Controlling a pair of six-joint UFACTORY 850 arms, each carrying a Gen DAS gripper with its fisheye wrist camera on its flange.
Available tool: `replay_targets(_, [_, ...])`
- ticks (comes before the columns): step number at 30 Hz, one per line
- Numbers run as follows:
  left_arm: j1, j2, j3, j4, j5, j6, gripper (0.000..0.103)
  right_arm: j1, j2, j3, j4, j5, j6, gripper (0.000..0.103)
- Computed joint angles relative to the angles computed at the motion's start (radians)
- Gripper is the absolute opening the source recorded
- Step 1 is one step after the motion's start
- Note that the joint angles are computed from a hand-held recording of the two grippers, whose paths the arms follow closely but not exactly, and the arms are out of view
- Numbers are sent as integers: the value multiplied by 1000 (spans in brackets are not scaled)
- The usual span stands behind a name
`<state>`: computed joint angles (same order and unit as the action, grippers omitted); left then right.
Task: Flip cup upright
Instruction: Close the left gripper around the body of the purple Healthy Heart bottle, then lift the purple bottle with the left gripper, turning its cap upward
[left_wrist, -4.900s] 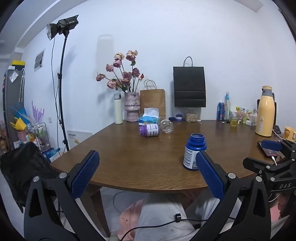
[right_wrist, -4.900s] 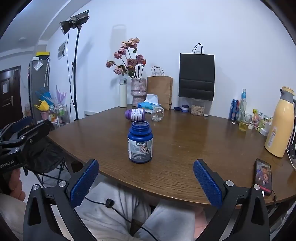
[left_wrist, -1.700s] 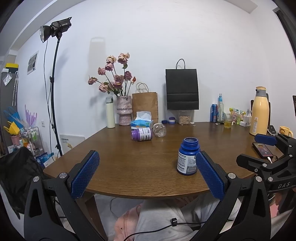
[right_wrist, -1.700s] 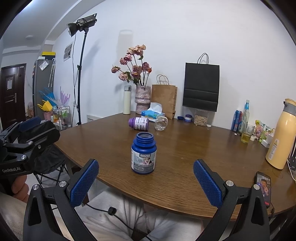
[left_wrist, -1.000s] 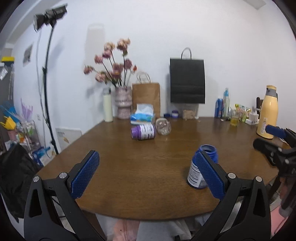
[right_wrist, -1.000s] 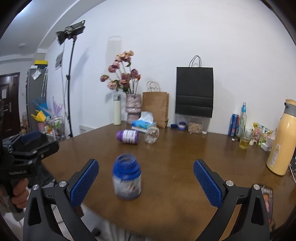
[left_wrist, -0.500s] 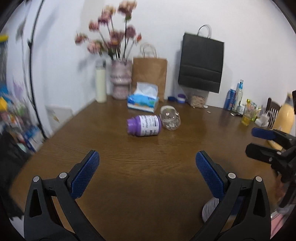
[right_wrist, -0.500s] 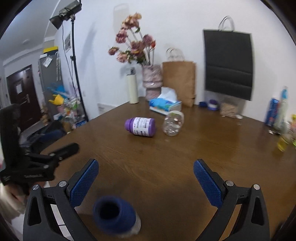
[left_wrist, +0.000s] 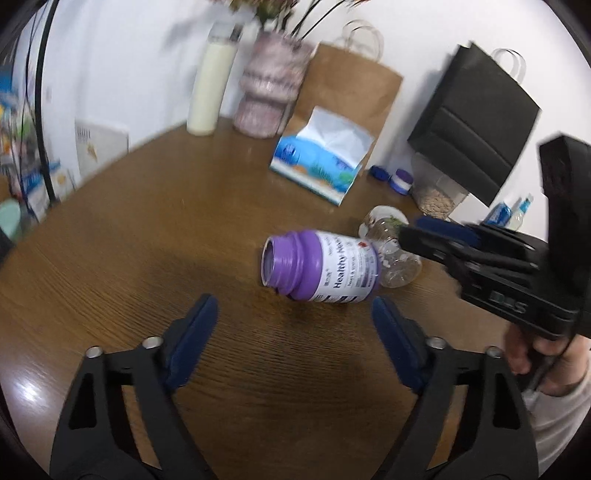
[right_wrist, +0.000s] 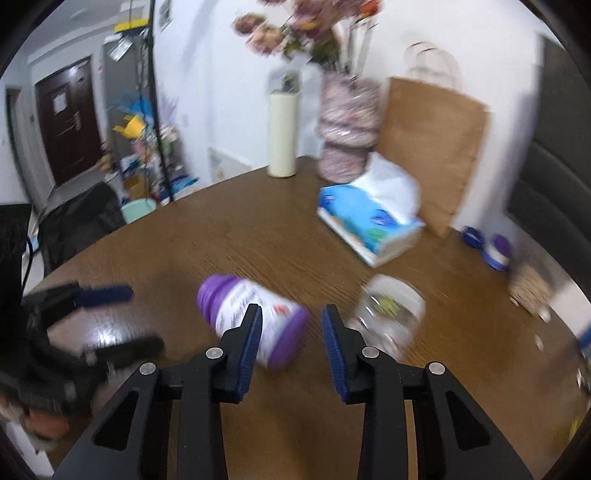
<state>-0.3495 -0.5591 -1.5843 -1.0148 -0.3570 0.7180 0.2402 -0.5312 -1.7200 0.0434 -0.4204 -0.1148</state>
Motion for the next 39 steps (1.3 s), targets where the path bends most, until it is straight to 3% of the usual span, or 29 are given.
replay_targets(1, [1, -16, -17, 23, -25, -32, 59, 5, -36, -43, -10, -21, -8, 37])
replay_targets(4, [8, -66, -72, 27, -120, -61, 42, 15, -124, -137, -87, -63, 17, 33])
replay_targets(6, [11, -83, -89, -15, -150, -36, 42, 6, -130, -134, -41, -32, -14, 30])
replay_targets(8, [12, -97, -107, -7, -156, -61, 42, -17, -142, -160, 119, -85, -106, 30])
replay_targets(10, [20, -114, -128, -24, -178, -73, 42, -50, -156, -184, 324, -169, -250, 31])
replay_targets(11, [26, -124, -140, -43, -198, -74, 42, -71, -172, -216, 429, -254, -296, 31])
replay_targets(13, [47, -123, -130, -146, -256, -24, 43, -105, -174, -212, 601, -351, -381, 31])
replay_targets(15, [63, -115, -110, -216, -283, 9, 47, -127, -167, -181, 709, -416, -430, 31])
replay_targets(17, [69, -105, -94, -239, -285, 7, 52, -128, -139, -117, 787, -430, -491, 31])
replay_targets(20, [75, -123, -127, -192, -318, -46, 58, -118, -97, -28, 908, -459, -610, 32])
replay_targets(22, [68, -155, -195, -88, -345, -116, 65, -96, -73, 4, 884, -426, -635, 32])
replay_targets(24, [48, -203, -310, 119, -366, -249, 70, -74, -36, 42, 823, -367, -631, 32])
replay_targets(26, [14, -224, -365, 329, -315, -358, 75, -68, 12, 95, 788, -303, -614, 32])
replay_targets(27, [-1, -245, -412, 433, -334, -407, 77, -73, 49, 134, 768, -265, -590, 32])
replay_targets(29, [-28, -323, -558, 566, -455, -409, 76, -79, 108, 198, 752, -201, -558, 37])
replay_targets(30, [-39, -355, -614, 606, -497, -425, 71, -83, 147, 241, 747, -159, -539, 39])
replay_targets(31, [-48, -379, -651, 641, -521, -453, 60, -85, 175, 274, 739, -126, -523, 44])
replay_targets(33, [-63, -404, -685, 708, -545, -492, 60, -72, 249, 346, 596, -39, -372, 51])
replay_targets(39, [-96, -245, -413, 825, -305, -537, 59, -73, 428, 538, 496, 84, -234, 52])
